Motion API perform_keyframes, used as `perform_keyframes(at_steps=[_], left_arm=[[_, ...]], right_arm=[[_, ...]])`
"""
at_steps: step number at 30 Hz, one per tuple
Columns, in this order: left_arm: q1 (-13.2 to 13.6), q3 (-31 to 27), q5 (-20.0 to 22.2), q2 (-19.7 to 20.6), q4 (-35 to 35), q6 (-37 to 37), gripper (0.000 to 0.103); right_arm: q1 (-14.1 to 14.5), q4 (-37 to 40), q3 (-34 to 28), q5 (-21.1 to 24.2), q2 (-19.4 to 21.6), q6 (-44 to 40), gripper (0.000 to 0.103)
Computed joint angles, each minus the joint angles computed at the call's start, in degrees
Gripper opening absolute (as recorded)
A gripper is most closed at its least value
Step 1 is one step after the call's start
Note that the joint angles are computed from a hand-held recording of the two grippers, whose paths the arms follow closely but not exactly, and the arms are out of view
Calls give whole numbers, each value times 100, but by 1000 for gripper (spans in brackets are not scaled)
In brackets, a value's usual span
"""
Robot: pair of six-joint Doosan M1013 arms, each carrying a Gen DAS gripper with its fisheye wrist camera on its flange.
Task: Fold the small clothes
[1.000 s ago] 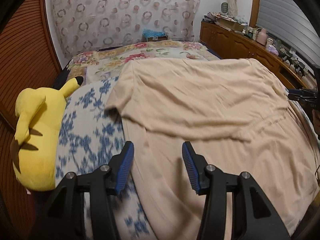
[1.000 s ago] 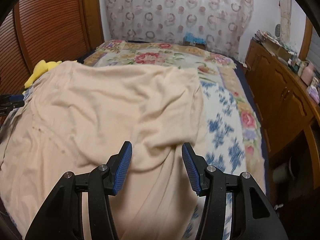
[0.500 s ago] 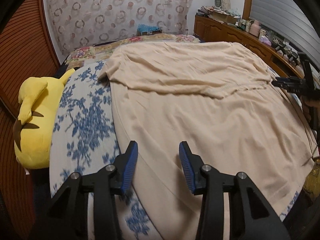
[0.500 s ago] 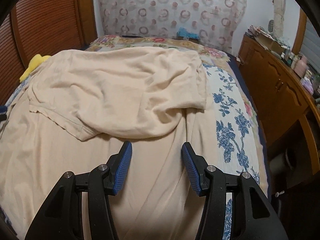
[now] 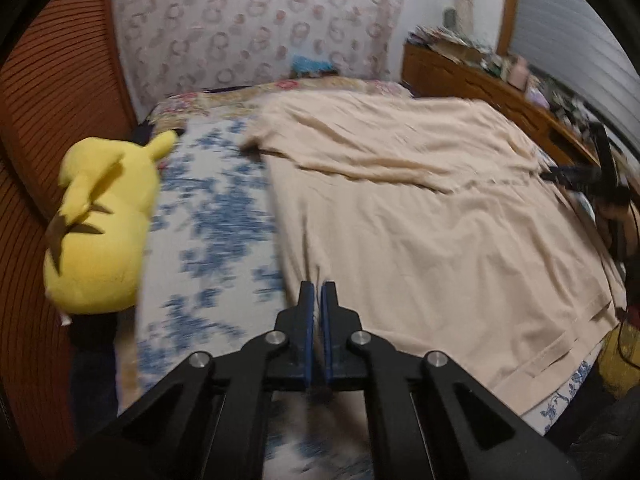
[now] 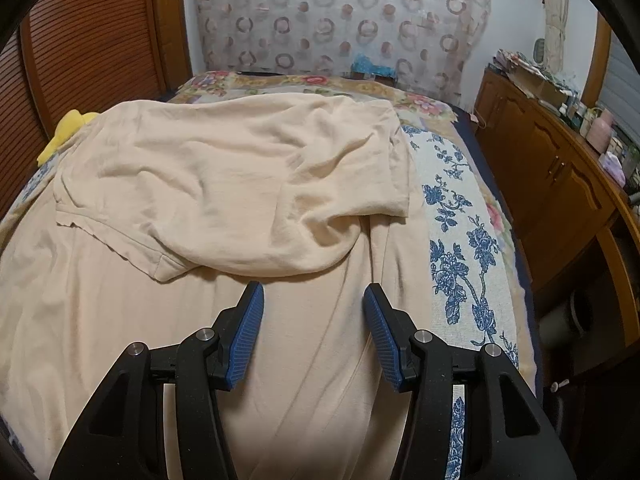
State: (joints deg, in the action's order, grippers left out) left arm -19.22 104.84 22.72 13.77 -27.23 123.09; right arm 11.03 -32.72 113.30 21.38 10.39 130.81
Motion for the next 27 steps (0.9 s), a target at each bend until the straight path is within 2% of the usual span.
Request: perform_keyframes(at_steps=[6, 12, 14, 21, 27], left_arm=[[230, 0, -31, -26, 32, -155, 2], [251, -36, 21, -2, -644, 467, 3], [213, -52, -10, -9, -605, 462, 7], [119, -296, 104, 123, -975, 757, 36], [25, -716, 262, 464, -923, 517, 41]], right_arm=[[2, -9, 3, -1, -1, 11, 53], [1, -2, 4, -3, -2, 5, 53], [4, -16, 4, 1, -2, 15, 53], [-1, -11, 7, -3, -4, 10, 54], [-7, 29, 10, -19, -8, -26, 54]])
